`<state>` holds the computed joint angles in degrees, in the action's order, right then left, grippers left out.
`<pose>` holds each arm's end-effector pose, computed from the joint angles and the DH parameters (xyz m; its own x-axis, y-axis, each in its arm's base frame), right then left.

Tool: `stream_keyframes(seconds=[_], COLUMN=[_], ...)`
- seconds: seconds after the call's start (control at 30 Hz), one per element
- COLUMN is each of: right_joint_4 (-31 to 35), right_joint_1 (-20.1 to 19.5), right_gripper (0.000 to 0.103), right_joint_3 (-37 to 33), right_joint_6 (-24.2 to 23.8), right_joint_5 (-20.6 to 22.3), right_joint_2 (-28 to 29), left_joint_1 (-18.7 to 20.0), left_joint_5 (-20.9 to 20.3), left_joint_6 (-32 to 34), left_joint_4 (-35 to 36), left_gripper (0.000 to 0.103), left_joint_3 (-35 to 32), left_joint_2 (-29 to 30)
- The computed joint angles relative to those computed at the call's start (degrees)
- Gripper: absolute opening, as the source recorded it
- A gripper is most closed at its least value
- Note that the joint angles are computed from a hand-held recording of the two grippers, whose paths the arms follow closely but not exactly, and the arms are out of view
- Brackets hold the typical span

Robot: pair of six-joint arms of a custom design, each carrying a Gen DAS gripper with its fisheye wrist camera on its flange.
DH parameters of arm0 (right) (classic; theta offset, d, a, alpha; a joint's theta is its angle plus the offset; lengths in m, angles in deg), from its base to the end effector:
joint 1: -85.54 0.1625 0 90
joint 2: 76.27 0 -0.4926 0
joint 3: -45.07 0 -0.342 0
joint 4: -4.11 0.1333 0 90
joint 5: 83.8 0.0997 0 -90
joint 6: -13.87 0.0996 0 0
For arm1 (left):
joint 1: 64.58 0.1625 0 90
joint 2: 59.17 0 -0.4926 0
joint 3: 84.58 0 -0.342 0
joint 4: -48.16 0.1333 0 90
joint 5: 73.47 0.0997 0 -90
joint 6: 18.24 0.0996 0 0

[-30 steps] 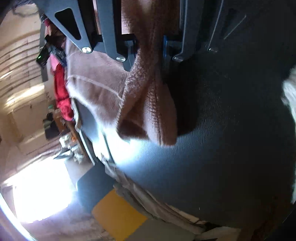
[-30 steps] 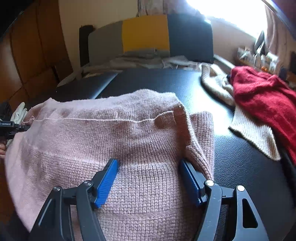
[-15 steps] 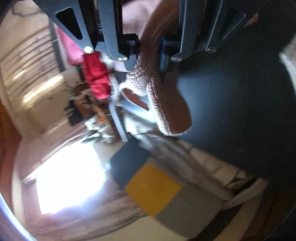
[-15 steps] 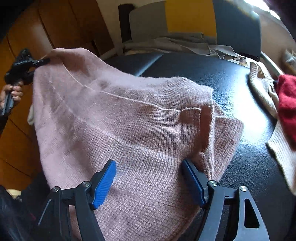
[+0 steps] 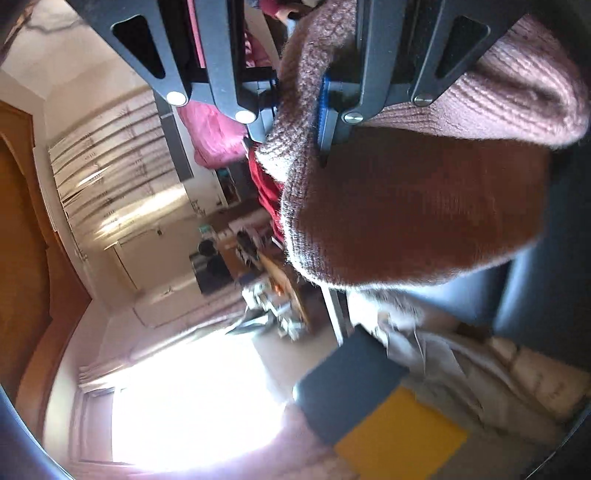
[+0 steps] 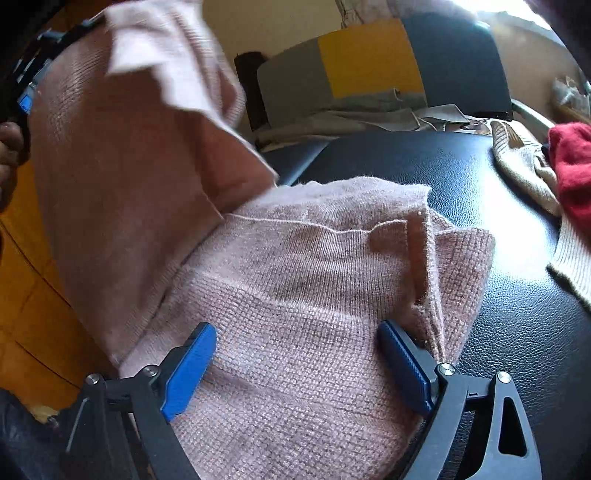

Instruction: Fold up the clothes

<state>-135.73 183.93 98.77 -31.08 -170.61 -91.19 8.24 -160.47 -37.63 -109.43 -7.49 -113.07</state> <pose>0.2628 -0.8301 -0.0033 -0.5968 -0.7965 0.0969 -0.7981 0.5768 -0.1744 -0.0878 -0.7531 0.4245 -0.9802 0.0186 0.1970 -0.1213 0.7302 -0.6724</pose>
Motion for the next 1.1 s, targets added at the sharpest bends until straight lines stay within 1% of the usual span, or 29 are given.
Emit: stream_keyframes(seconds=[0.07, 0.13, 0.2, 0.27, 0.33, 0.4, 0.43, 0.5, 0.57, 0.67, 0.77, 0.83, 0.9, 1.03, 1.07, 1.1], right_joint_4=[0.13, -0.11, -0.07, 0.32, 0.90, 3.05, 3.54, 4.44, 3.63, -0.85, -3.35, -6.08, -8.80, -14.61, -16.06, -17.46], right_joint_1=[-0.23, -0.52, -0.96, -1.58, -1.56, -1.12, -0.71, 0.15, 0.31, 0.50, -0.68, -1.81, -2.73, -4.01, -4.17, -4.33], right_gripper=[0.092, 0.092, 0.092, 0.092, 0.092, 0.091, 0.089, 0.089, 0.088, 0.088, 0.088, 0.088, 0.088, 0.088, 0.088, 0.088], right_joint_3=[-0.06, 0.24, 0.62, 1.04, 0.71, -0.64, -1.19, -2.35, -4.06, -9.35, -11.65, -9.58, -5.87, 2.21, 4.23, 6.18], right_joint_6=[0.03, 0.02, 0.38, 1.17, 1.46, 1.50, -0.26, -4.06, -5.34, -0.40, 7.37, 11.29, 13.71, 16.77, 17.02, 17.24], right_joint_5=[0.88, 1.94, 3.47, 5.53, 6.15, 5.26, 4.84, 4.00, 5.01, 1.04, -2.05, -3.28, -3.55, -5.07, -4.74, -4.33], right_joint_2=[0.00, -0.16, -0.46, -0.88, -0.86, -0.80, -0.91, -1.13, -0.99, 0.88, 1.32, 0.32, -1.27, -4.09, -4.83, -5.55], left_joint_1=[-0.22, -0.30, -0.64, -1.31, -1.85, -2.14, -2.59, -2.73, -2.92, -2.91, -2.58, -2.53, -1.89, -0.73, -0.86, -1.01], left_joint_5=[0.59, 0.53, 0.76, 1.98, 2.93, 3.28, 4.64, 4.97, 5.58, 6.08, 6.08, 7.39, 6.85, 4.36, 4.07, 3.80], left_joint_6=[0.00, -0.11, -1.01, -0.46, -0.58, 0.28, 0.84, 0.75, -0.63, -1.68, -3.52, -5.30, -7.73, -12.18, -12.17, -12.08], left_joint_4=[2.69, 7.38, 8.97, 9.71, 11.59, 13.39, 14.60, 16.20, 17.36, 17.96, 18.91, 20.16, 22.36, 23.10, 22.92, 22.74], left_gripper=[0.014, 0.014, 0.014, 0.014, 0.014, 0.014, 0.014, 0.014, 0.014, 0.014, 0.014, 0.014, 0.015, 0.019, 0.020, 0.023], left_joint_3=[-2.69, -5.28, -6.43, -7.14, -8.30, -8.93, -9.28, -10.44, -11.56, -12.72, -14.15, -13.77, -13.99, -12.64, -11.81, -11.00], left_joint_2=[2.33, 4.32, 6.04, 6.70, 7.31, 7.32, 7.31, 7.72, 8.86, 10.18, 12.16, 13.24, 14.89, 16.41, 16.14, 15.85])
